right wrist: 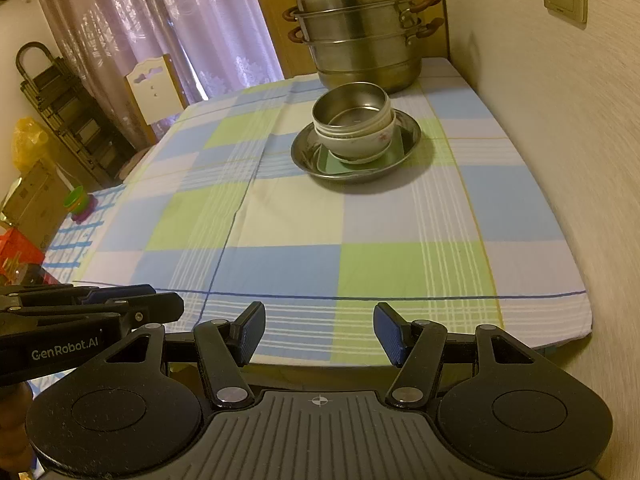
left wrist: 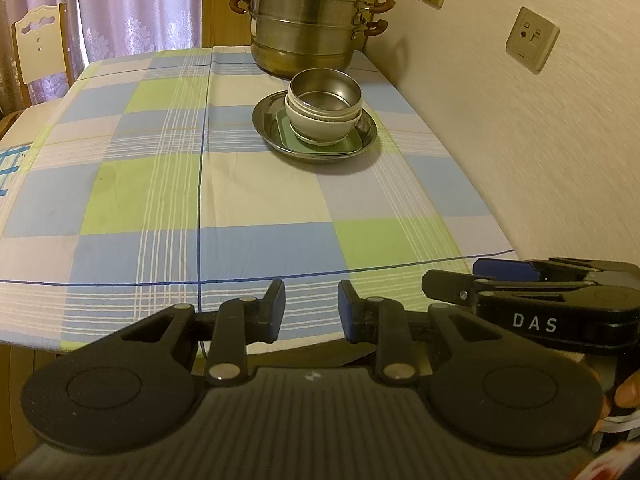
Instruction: Organize plates and bowls
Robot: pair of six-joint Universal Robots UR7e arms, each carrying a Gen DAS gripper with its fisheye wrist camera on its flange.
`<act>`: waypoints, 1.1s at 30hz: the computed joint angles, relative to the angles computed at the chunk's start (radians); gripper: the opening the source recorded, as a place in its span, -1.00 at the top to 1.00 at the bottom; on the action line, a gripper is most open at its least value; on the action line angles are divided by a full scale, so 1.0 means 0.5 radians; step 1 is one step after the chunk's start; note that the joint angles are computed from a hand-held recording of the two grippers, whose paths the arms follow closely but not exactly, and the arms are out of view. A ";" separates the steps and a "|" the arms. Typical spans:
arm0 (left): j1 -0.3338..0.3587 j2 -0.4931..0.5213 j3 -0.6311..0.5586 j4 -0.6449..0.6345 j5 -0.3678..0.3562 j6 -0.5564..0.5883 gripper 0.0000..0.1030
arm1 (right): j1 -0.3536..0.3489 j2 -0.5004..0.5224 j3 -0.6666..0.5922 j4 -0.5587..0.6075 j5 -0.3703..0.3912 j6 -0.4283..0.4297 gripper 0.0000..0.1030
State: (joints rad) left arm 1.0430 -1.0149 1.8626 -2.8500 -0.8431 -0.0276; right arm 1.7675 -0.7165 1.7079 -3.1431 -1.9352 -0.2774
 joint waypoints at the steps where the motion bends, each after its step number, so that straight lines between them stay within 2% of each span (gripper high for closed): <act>1: 0.000 0.001 -0.001 0.000 0.000 0.000 0.50 | 0.000 0.000 0.000 0.000 0.000 0.000 -0.17; 33: 0.005 0.018 -0.025 0.003 -0.002 0.008 0.50 | -0.004 0.001 -0.031 0.024 0.000 -0.010 -0.17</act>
State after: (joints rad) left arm 1.0453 -1.0061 1.8499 -2.8484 -0.8443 -0.0236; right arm 1.7656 -0.7160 1.6923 -3.1313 -1.9353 -0.2823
